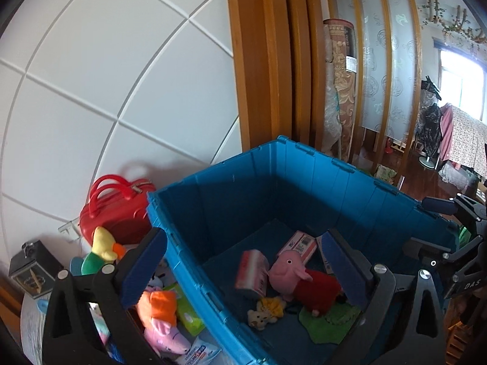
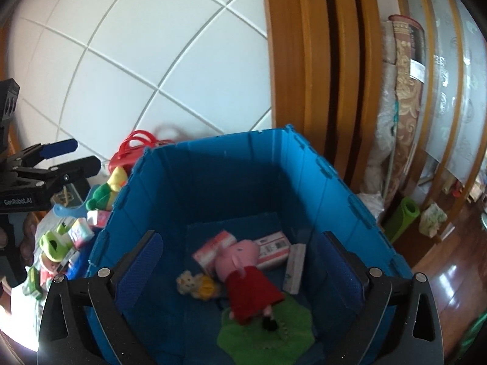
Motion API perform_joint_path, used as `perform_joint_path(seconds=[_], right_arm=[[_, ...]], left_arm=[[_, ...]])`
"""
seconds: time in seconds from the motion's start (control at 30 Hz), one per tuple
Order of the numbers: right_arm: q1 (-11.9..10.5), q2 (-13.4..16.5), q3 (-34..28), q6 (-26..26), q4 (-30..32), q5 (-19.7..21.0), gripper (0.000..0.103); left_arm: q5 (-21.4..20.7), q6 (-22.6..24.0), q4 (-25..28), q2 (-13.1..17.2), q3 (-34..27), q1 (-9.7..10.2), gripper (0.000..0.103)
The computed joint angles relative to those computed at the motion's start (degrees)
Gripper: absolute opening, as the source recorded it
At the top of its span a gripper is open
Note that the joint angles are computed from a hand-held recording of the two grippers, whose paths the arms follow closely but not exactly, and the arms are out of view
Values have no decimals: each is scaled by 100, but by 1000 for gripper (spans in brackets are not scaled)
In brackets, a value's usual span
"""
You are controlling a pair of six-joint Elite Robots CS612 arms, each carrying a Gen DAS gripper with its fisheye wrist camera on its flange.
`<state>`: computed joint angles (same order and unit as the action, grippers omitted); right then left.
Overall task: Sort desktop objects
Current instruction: 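Open both tools to drop the yellow plush and pig plush into the crate, then move both tools back over the pile of toys and boxes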
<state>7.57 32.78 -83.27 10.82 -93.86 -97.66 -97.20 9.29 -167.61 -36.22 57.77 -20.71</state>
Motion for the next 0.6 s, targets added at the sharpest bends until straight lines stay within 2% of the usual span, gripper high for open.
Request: perform_joint_path(seconds=[0.3,0.6], right_arm=[[167,-115,231,-246,-152,219,103],[541,-332,601,-468,-363,239,103]], left_arm=[[319,-231,-360,-305,665,188,103],[428,-492,-607,-612,1339,575,103]])
